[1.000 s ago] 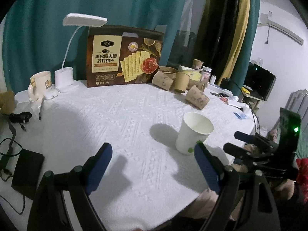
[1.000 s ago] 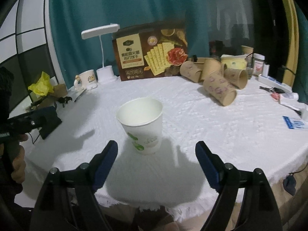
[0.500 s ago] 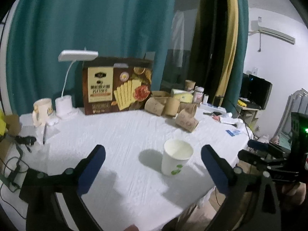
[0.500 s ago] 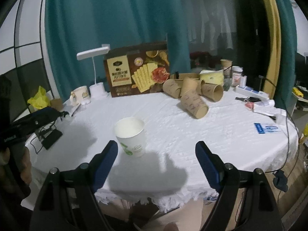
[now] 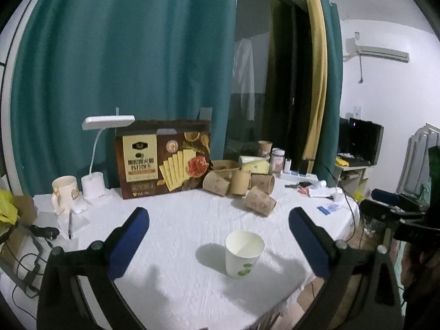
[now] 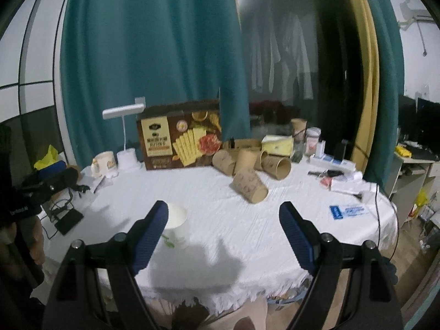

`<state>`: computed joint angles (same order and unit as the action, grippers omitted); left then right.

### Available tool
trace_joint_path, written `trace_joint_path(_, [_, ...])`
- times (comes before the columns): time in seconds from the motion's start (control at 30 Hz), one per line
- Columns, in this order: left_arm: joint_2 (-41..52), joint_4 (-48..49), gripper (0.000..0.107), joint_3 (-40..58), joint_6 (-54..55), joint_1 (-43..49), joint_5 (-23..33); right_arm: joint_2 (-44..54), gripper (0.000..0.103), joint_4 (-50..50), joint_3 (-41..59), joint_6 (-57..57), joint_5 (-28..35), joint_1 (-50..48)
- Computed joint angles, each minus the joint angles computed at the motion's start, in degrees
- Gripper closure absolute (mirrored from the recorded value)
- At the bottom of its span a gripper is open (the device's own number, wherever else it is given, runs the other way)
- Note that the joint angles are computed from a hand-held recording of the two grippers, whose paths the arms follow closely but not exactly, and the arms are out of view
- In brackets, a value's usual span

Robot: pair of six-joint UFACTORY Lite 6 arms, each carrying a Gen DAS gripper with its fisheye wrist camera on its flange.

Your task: Flip cup upright

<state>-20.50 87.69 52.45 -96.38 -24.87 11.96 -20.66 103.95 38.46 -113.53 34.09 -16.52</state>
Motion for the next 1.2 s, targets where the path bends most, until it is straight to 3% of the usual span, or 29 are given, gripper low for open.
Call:
trace_joint_path(0.2, [-2.64, 4.22, 0.006, -0.19, -4.64, 0.85, 0.36, -4.52, 0.018, 2.54, -0.94, -0.65, 0.01, -0.50])
trace_joint_path(0.4, [-3.62, 1.23, 0.006, -0.86, -1.25, 2.25, -0.22, -7.34, 0.016, 5.05, -1.70, -1.73, -0.48, 0.13])
trace_joint_path(0.53, [-2.54, -5.05, 0.006, -0.72, 4.95, 3.03, -0.36, -6.89, 0.016, 5.02, -1.26, -1.31, -1.63, 1.28])
trace_joint_path(0.87, [-3.64, -2.25, 0.006, -2.24, 1.90, 5.02, -1.54, -2.61, 0.015, 8.65, 1.15, -4.36, -5.35, 6.38])
trace_joint_path(1.2, [-3.35, -6.54, 0.006, -1.54, 6.14, 5.67, -2.25, -1.65, 0.015, 10.18, 1.57, -5.93, -6.05, 7.32])
